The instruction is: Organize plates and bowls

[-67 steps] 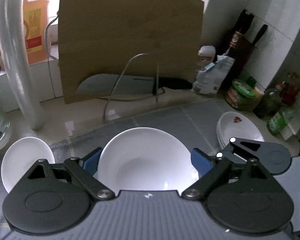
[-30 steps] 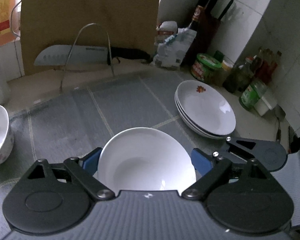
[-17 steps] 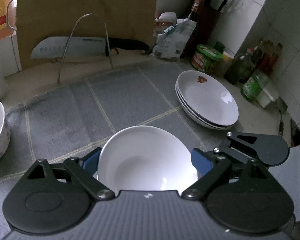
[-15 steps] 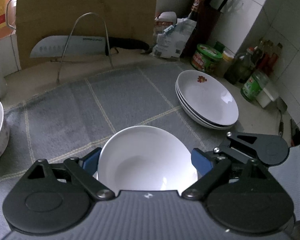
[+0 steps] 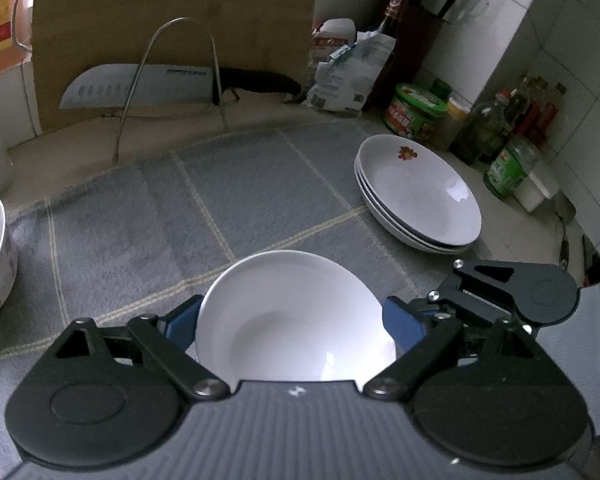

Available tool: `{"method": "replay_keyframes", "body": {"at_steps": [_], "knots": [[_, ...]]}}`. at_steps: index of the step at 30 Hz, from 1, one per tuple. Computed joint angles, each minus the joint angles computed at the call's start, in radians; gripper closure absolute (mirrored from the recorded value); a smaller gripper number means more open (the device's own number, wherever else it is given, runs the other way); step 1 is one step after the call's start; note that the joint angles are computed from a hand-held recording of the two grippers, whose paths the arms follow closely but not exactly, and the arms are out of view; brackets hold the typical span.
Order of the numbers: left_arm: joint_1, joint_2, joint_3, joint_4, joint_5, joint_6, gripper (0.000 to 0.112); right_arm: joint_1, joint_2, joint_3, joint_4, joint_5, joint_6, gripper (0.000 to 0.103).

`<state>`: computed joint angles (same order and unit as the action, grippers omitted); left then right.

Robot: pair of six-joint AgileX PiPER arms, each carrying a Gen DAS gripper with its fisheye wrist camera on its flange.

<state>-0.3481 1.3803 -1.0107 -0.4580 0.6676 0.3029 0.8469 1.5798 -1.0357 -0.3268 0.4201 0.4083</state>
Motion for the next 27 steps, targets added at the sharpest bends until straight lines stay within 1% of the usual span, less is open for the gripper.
{"method": "replay_keyframes", "body": {"at_steps": [9,10,12,13,14,16,18,21,23,25,26,27], "knots": [[0.01,0.012,0.012,-0.02,-0.007,0.02,0.018,-0.006,0.005,0.0,0.024,-0.004,-0.018,0.021],[0.011,0.013,0.016,-0.026,-0.01,0.026,0.018,-0.004,0.006,0.001,0.013,-0.004,-0.006,0.02],[0.013,0.007,0.028,-0.038,-0.021,0.042,0.018,0.018,0.008,0.004,-0.117,0.009,0.116,0.007],[0.015,0.004,0.032,-0.043,-0.021,0.051,0.018,0.023,0.001,0.012,-0.157,0.003,0.155,0.003],[0.022,0.002,0.035,-0.054,-0.018,0.061,0.018,0.019,-0.011,0.025,-0.156,-0.016,0.159,0.0],[0.031,-0.013,0.05,-0.075,-0.026,0.073,0.018,0.002,-0.024,0.032,-0.081,-0.033,0.096,0.0],[0.037,-0.038,0.069,-0.075,-0.038,0.068,0.018,-0.004,-0.034,0.038,-0.077,-0.035,0.104,0.0],[0.042,-0.085,0.098,-0.03,-0.066,0.027,0.018,-0.015,-0.053,0.051,-0.042,-0.046,0.092,0.0],[0.035,-0.13,0.13,0.035,-0.104,-0.032,0.018,-0.013,-0.064,0.059,-0.061,-0.052,0.12,0.0],[0.016,-0.171,0.156,0.14,-0.139,-0.122,0.018,-0.005,-0.07,0.058,-0.115,-0.046,0.176,0.0],[0.0,-0.199,0.176,0.216,-0.163,-0.195,0.017,-0.003,-0.071,0.056,-0.133,-0.045,0.194,0.0],[-0.01,-0.217,0.188,0.269,-0.178,-0.25,0.015,-0.002,-0.073,0.056,-0.147,-0.046,0.211,0.0]]}}
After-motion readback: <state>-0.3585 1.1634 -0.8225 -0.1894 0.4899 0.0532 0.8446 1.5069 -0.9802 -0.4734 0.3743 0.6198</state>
